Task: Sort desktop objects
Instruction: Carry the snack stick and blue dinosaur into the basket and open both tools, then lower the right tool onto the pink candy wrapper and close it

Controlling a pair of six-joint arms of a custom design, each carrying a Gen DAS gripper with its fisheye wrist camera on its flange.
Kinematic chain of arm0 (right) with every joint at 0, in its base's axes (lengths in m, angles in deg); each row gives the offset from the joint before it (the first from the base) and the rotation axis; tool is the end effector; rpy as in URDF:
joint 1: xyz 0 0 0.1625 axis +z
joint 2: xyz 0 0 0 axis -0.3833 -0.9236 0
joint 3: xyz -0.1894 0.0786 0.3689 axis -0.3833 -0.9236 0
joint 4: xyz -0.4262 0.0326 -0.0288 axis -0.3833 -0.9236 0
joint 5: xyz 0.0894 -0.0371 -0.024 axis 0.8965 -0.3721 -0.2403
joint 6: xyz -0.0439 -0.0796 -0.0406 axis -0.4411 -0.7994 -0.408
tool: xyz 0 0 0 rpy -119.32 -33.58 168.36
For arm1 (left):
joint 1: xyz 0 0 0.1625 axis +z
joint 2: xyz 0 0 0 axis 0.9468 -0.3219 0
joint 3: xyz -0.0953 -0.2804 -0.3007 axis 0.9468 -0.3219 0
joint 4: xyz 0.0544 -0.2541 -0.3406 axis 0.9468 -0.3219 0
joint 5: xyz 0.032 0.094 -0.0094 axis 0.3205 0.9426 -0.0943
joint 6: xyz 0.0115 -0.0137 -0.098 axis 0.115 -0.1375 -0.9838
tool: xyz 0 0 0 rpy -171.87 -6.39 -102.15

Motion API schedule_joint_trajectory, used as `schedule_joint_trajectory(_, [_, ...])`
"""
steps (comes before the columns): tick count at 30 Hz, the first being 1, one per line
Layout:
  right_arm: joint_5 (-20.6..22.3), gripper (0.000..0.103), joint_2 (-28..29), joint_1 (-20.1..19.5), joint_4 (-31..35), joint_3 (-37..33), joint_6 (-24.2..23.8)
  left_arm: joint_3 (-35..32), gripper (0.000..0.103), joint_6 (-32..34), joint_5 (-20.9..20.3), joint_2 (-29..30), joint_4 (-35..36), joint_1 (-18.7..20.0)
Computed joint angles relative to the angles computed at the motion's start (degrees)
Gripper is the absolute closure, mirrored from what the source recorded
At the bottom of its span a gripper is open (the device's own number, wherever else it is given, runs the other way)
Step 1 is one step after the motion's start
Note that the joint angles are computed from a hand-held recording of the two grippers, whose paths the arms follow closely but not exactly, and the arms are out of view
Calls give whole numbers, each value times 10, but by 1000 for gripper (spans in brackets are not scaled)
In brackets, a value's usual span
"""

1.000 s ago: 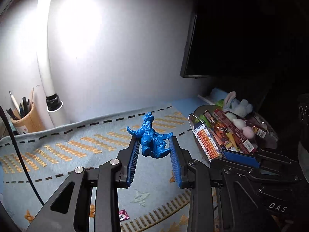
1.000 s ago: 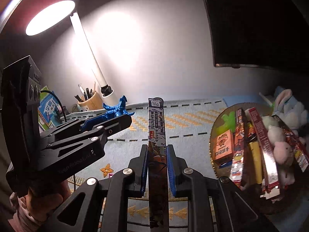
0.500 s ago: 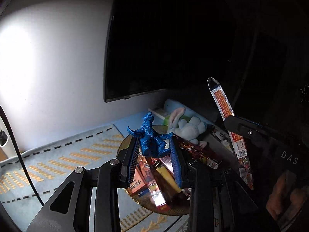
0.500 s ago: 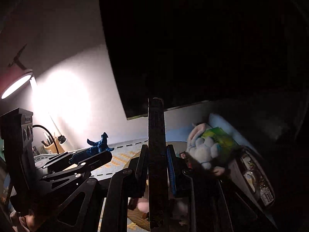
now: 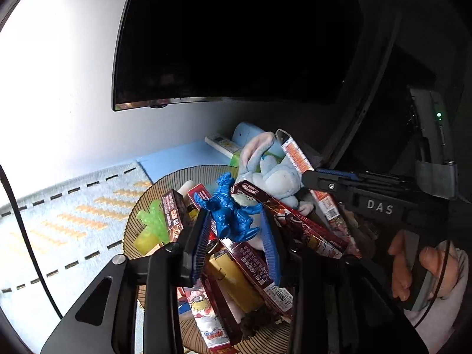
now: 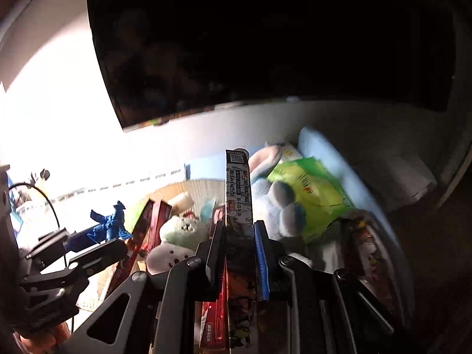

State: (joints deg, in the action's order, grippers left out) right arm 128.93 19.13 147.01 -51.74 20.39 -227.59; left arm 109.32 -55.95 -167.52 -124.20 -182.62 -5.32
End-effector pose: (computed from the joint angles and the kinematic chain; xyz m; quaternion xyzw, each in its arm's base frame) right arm 0.3416 -0.4198 0.0797 -0.0172 -0.8355 0.4073 0.3685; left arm -0.0831 -0.5280 0.2518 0.4197 0.8851 -0.1976 0.0371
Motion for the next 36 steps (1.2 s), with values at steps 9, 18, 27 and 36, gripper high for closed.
schedule_joint_trajectory(9, [-14, 71, -29, 37, -83, 46, 1, -28, 41, -52, -54, -41, 86, 48])
schedule_joint_trajectory(18, [-73, 69, 48, 107, -59, -28, -16, -43, 41, -35, -43, -148, 138, 107])
schedule_joint_trajectory(27, [-177, 62, 216, 122, 56, -236, -34, -51, 40, -20, 2, -213, 117, 229])
schedule_joint_trajectory(36, [-283, 62, 420, 65, 195, -487, -67, -68, 40, 37, 47, -170, 90, 321])
